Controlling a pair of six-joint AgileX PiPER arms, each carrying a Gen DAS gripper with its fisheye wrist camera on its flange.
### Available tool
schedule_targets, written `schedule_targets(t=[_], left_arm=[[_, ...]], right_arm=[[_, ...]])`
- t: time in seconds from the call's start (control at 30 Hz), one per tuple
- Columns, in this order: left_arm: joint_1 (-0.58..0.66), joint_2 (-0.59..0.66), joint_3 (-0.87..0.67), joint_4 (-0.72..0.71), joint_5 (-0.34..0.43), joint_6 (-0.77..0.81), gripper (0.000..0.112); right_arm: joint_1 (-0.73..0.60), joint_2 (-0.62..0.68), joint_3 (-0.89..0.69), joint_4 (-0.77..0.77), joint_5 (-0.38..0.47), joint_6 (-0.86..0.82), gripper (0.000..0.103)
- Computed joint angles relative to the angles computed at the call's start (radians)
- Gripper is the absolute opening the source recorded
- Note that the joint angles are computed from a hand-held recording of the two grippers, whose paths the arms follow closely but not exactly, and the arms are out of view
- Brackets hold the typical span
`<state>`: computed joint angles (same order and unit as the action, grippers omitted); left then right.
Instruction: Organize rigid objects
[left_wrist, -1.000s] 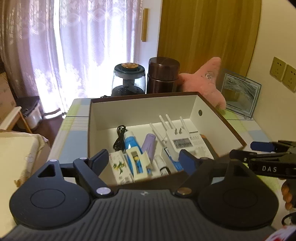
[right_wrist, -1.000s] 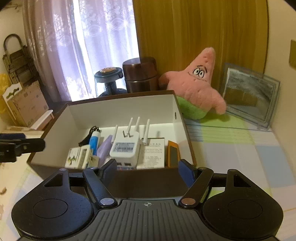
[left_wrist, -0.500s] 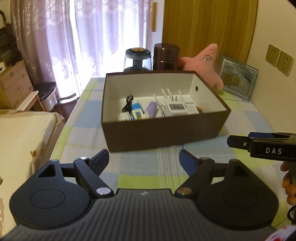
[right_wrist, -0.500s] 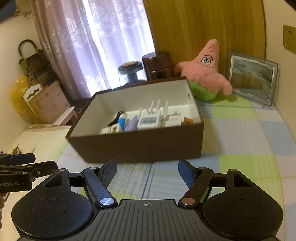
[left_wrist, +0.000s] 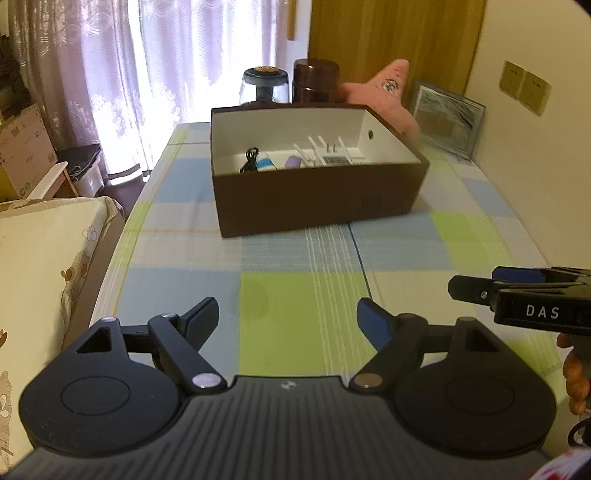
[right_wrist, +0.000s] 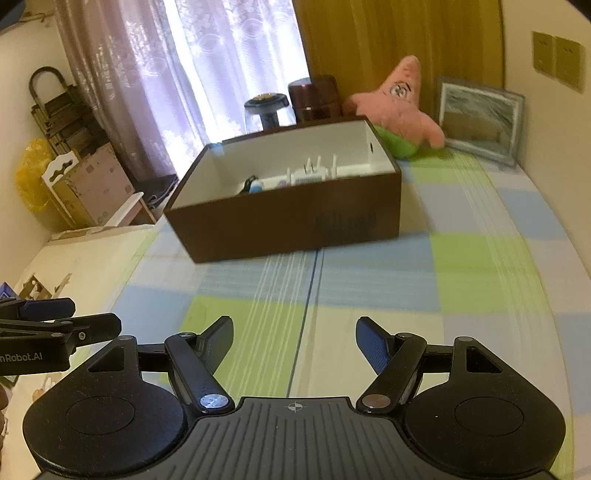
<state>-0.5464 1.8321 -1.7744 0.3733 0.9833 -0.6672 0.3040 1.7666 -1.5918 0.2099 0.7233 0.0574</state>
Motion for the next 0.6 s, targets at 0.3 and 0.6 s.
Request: schedule_targets(t=[0.3,0.6], left_arm=[[-0.01,-0.211,0.296,-0.057,-0.071,0.042,0.076],[-0.045,-0.353,0.485,-0.095,-0.111,0.069,0.076]], right_arm=[[0.153,-0.211,0.257,-0.237,-0.01,0.363,0.07],[0.294,-0.351,0.399,-0.377,0.021,0.615,0.07]])
